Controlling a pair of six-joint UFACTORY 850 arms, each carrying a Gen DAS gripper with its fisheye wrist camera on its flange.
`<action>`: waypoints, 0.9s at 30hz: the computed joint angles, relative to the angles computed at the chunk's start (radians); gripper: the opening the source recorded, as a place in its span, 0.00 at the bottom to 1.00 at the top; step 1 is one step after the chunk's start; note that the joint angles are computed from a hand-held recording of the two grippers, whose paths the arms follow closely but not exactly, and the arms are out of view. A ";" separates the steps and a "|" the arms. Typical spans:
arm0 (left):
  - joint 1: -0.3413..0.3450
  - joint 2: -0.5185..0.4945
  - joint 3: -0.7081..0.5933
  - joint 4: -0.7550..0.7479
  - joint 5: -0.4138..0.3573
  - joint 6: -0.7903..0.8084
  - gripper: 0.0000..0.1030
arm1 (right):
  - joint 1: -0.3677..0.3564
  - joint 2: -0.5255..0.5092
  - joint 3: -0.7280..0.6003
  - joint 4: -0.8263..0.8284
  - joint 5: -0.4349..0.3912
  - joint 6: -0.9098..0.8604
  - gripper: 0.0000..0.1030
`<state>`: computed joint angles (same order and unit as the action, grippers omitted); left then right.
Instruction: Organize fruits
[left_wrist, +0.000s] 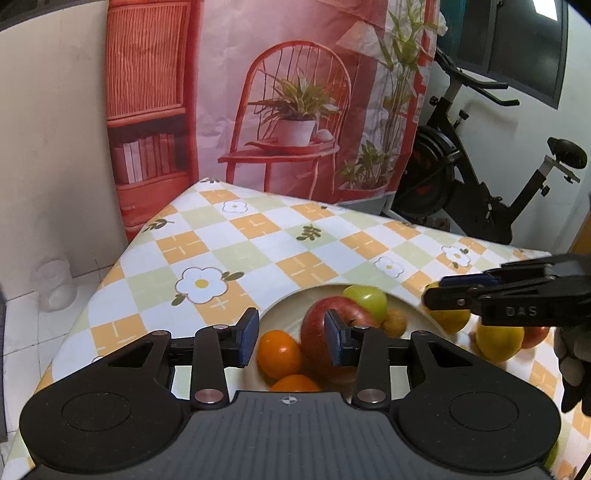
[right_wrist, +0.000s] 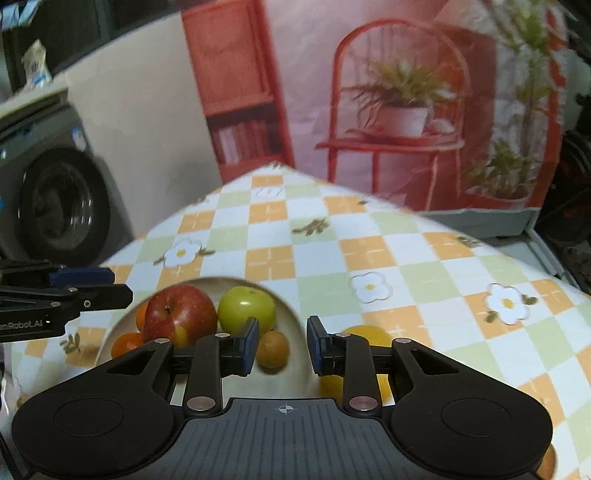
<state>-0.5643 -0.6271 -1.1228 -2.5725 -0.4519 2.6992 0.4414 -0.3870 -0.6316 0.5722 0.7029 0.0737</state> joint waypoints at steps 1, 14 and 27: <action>-0.005 0.005 0.005 -0.013 -0.001 0.007 0.40 | 0.011 0.015 0.025 0.028 0.031 -0.011 0.25; -0.095 0.021 0.015 -0.039 0.017 0.011 0.40 | 0.101 0.139 0.311 0.208 0.293 0.097 0.31; -0.137 0.004 -0.014 0.044 0.035 -0.063 0.40 | 0.099 0.116 0.359 0.102 0.343 0.213 0.32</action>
